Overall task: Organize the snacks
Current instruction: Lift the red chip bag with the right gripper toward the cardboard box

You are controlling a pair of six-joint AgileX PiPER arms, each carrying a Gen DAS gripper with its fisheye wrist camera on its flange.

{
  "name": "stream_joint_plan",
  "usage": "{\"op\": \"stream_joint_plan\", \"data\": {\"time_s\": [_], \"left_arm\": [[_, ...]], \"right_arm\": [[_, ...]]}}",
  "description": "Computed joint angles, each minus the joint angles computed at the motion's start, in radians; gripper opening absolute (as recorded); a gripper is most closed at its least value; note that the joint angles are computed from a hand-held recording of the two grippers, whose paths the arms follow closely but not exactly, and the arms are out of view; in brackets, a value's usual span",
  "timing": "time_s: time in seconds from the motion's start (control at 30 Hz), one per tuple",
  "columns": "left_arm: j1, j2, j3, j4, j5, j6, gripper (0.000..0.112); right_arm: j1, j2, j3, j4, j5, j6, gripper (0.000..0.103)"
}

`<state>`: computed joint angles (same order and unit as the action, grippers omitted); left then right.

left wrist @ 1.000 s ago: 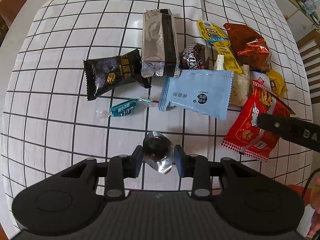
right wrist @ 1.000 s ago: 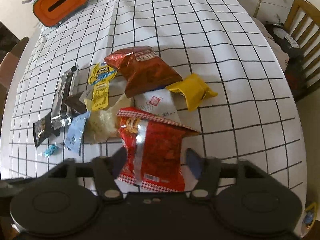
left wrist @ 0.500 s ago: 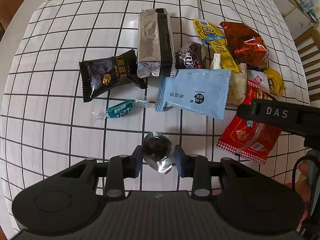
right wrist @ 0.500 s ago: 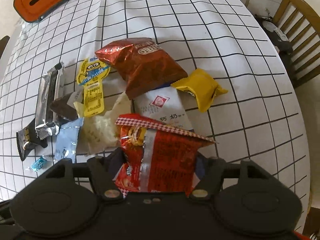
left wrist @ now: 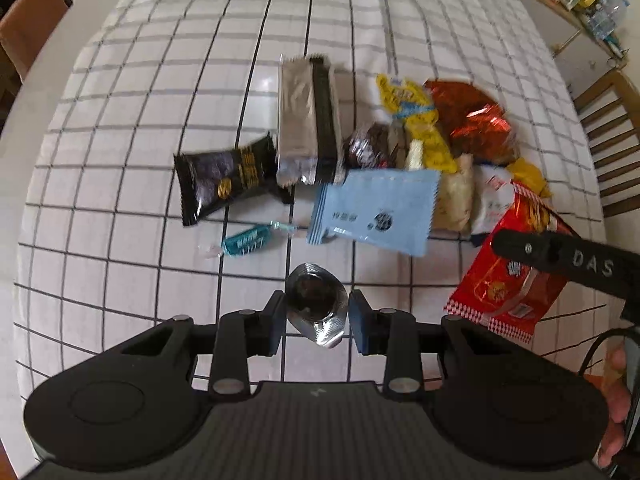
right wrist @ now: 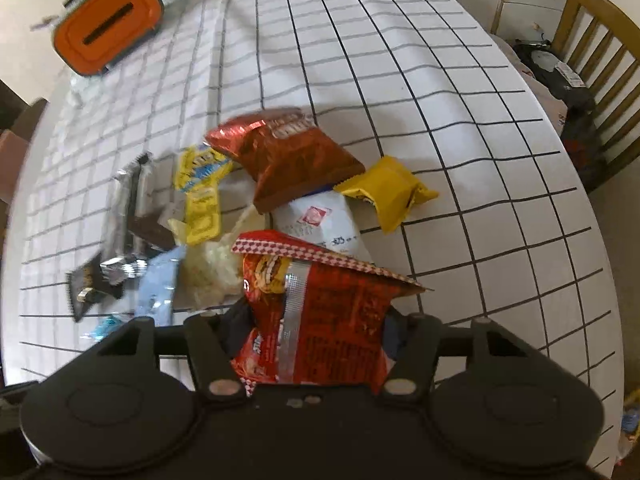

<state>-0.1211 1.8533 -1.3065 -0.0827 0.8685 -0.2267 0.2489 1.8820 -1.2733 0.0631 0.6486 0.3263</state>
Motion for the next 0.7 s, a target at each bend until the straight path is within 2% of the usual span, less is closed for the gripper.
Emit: {"op": "stream_joint_plan", "data": {"time_s": [0.4,0.7], "left_arm": [[-0.099,-0.237,0.059,0.087,0.029,-0.069,0.033],[-0.24,-0.413,0.158,0.132,0.076,-0.142,0.033]], "right_arm": [[-0.098,-0.314,0.15,0.22,0.042,-0.346,0.062],[-0.22,-0.528,0.266,0.351,0.182,-0.596,0.062]]}}
